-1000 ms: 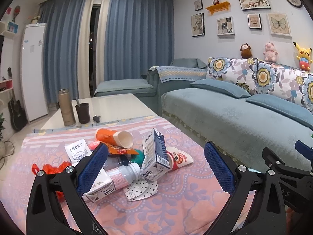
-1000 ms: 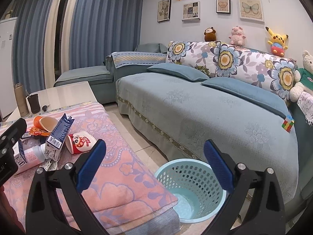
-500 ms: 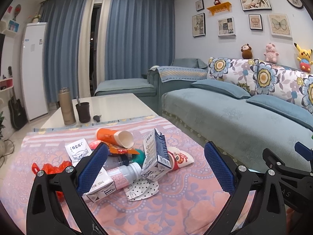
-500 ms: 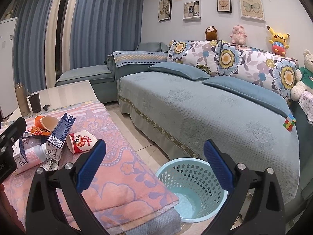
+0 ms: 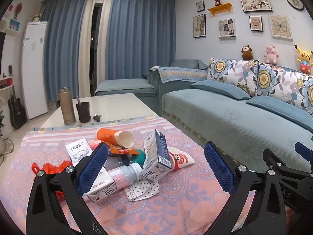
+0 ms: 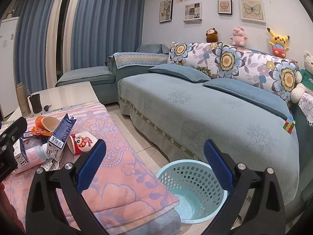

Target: Collect trash

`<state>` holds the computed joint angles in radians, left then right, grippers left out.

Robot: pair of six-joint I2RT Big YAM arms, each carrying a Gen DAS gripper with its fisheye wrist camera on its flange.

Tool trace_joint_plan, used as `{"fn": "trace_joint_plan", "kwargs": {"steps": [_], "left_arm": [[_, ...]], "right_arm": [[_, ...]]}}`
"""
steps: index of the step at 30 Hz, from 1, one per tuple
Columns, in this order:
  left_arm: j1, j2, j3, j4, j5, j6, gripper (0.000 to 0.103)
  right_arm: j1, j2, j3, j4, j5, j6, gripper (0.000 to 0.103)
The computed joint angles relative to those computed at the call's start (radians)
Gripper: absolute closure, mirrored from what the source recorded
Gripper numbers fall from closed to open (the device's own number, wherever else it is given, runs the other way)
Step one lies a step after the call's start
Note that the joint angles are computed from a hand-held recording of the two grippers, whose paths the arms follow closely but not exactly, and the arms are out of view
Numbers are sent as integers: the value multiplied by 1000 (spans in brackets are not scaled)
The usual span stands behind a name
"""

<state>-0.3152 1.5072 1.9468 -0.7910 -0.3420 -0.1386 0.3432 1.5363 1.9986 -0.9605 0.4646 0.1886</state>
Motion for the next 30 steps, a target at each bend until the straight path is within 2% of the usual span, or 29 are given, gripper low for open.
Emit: {"fn": "trace_joint_plan", "kwargs": {"steps": [21,30], "left_arm": [[5,-2,-1,2,4,-7,8],[10,-2,0,2,11,-9,8]], "right_arm": [[10,1,1,9,10,-12,8],[10,5,6,-2,0,-6,13]]}}
